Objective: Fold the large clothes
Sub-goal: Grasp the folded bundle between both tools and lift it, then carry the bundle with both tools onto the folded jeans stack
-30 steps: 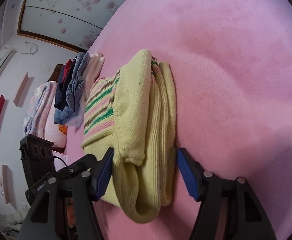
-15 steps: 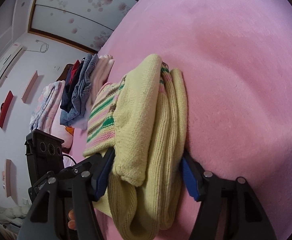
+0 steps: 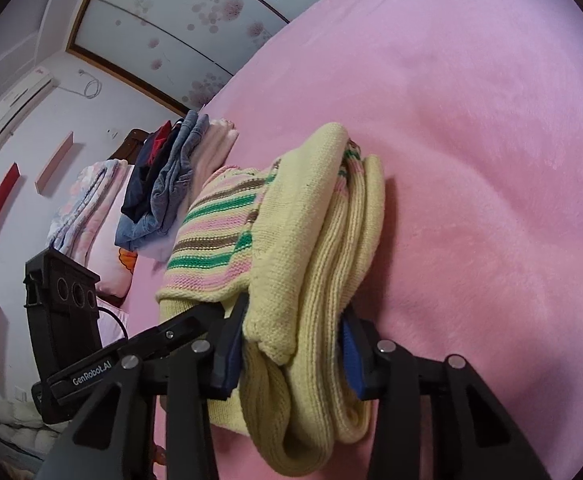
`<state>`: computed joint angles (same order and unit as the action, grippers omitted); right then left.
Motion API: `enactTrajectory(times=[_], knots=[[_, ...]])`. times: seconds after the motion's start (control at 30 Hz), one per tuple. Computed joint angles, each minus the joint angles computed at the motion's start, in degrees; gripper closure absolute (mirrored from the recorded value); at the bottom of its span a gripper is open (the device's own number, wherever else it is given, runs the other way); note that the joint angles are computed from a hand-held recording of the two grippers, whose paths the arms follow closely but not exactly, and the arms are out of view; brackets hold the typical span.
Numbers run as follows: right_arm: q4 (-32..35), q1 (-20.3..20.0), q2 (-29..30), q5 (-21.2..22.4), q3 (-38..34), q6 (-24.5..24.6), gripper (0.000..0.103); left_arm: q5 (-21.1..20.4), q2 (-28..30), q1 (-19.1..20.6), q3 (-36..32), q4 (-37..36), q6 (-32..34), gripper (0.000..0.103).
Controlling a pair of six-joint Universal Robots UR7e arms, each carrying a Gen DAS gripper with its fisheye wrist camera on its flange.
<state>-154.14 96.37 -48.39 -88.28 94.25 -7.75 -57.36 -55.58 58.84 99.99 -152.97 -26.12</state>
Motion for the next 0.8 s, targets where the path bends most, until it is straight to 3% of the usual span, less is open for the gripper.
enactTrajectory(times=[0.23, 0.5, 0.67, 0.8], knots=[[0.1, 2.9, -2.7, 0.1, 3.8, 0.9, 0.063, 2.9, -6.5, -3.6, 5.2, 3.5, -3.6, 0.052], [1.6, 8.4, -4.3, 0.9, 6.1, 3.0, 0.063, 5.8, -18.2, -7.5, 11.4, 11.5, -9.6, 0.052], [3.3, 13.0, -2.2, 2.5, 2.9, 4.3, 0.063, 9.1, -24.8, -10.3, 9.8, 22.9, -10.6, 0.052], [4.8, 16.0, 1.8, 3.9, -2.8, 5.7, 0.064, 11.1, -29.2, -10.1, 5.9, 29.3, -7.4, 0.052]])
